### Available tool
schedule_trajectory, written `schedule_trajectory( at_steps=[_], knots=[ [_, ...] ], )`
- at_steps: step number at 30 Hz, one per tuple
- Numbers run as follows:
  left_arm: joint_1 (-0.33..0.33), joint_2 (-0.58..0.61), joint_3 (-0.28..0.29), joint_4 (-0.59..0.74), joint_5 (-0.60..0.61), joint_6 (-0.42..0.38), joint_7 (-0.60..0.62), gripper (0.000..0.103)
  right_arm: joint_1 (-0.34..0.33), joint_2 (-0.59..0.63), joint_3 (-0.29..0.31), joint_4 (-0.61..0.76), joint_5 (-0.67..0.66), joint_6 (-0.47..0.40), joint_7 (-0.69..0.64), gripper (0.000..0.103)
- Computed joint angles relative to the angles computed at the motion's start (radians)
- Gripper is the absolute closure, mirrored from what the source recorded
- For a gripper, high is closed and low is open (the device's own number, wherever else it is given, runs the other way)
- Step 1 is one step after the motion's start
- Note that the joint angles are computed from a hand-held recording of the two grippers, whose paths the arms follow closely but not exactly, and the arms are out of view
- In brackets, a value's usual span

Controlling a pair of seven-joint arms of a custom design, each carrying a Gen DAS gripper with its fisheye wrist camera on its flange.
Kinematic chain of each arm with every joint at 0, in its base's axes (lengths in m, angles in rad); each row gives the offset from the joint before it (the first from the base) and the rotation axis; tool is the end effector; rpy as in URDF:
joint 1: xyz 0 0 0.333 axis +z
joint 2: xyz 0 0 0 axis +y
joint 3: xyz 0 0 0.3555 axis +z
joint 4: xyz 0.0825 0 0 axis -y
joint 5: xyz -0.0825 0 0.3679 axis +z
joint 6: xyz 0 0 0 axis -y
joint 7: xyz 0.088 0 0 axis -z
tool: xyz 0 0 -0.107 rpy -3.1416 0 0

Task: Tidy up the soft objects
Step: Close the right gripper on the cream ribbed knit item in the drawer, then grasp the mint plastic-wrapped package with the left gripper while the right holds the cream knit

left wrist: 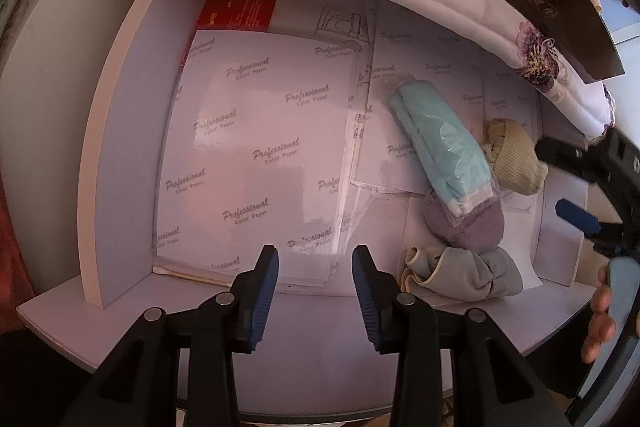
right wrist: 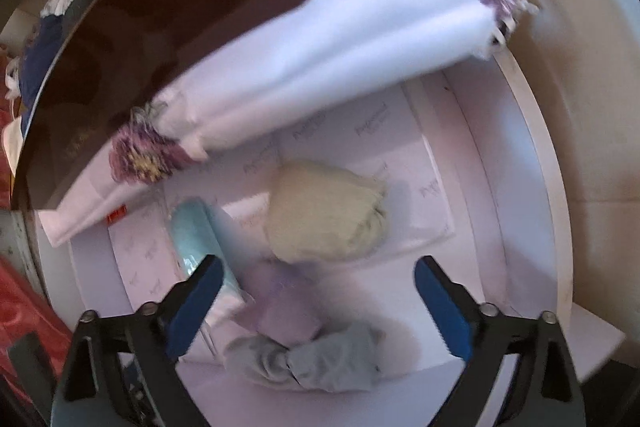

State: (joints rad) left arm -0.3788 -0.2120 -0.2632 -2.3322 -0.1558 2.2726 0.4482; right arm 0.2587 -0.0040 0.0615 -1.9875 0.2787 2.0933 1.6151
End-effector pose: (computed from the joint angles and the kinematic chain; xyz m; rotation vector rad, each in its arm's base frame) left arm 0.3686 -0.2872 0.4803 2.6784 -1.4574 0.2139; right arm 0.5189 0.1863 0.5218 -2.2007 1.8941 0.2086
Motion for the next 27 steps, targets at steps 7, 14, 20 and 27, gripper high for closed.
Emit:
schedule_trajectory(
  at_steps=[7,14,20,27],
  knots=[
    [-0.002,0.003,0.001,-0.003,-0.011,0.002,0.003,0.065,0.008,0.063,0.000,0.048,-0.052,-0.004,0.041,0.003],
    [-0.004,0.022,0.000,-0.009,-0.019,0.011,0.016,0.065,0.043,0.089,0.015,0.036,-0.073,0.031,0.072,0.015],
    [-0.002,0.031,-0.001,-0.009,-0.018,0.012,0.017,0.065,0.049,0.098,0.011,0.033,-0.110,0.024,0.048,0.034],
    [-0.001,0.041,-0.005,0.002,-0.010,0.005,0.015,0.065,0.052,0.084,0.010,0.025,-0.154,0.001,0.038,0.035]
  ],
)
